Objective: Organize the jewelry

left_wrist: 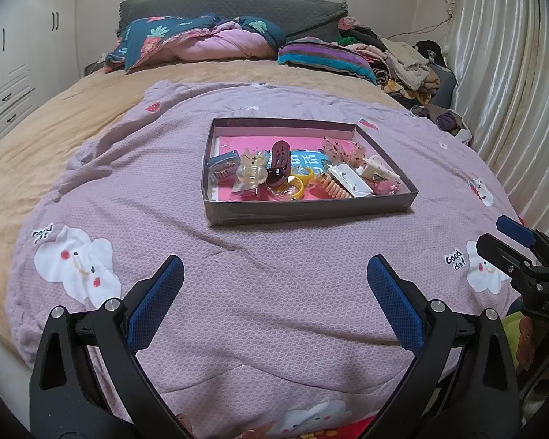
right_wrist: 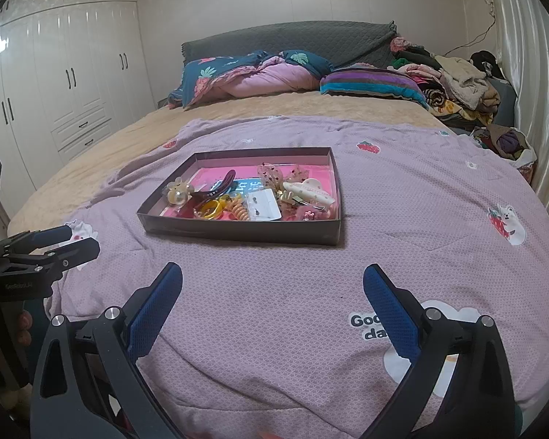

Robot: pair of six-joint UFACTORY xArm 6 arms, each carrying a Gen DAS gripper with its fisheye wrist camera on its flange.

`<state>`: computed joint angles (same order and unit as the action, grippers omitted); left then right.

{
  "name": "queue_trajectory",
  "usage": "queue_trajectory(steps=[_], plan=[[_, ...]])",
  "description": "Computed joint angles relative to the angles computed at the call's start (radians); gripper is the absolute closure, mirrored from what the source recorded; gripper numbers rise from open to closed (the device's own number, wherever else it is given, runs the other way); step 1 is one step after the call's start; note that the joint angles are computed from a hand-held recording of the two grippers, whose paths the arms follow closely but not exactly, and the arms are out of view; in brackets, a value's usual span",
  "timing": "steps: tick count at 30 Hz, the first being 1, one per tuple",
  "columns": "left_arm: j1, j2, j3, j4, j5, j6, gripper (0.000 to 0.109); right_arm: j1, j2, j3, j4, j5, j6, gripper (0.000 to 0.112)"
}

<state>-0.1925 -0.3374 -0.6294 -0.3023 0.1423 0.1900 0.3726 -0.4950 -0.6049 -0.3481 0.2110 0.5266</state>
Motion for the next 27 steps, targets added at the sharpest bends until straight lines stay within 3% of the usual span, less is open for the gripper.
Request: queue_trajectory(steps=[27], plan=[[0.015, -0.011, 0.006, 0.020, 0.008, -0.014, 0.015, 0.000, 0.002, -0.001, -0.001, -0.002, 0.001, 0.014]])
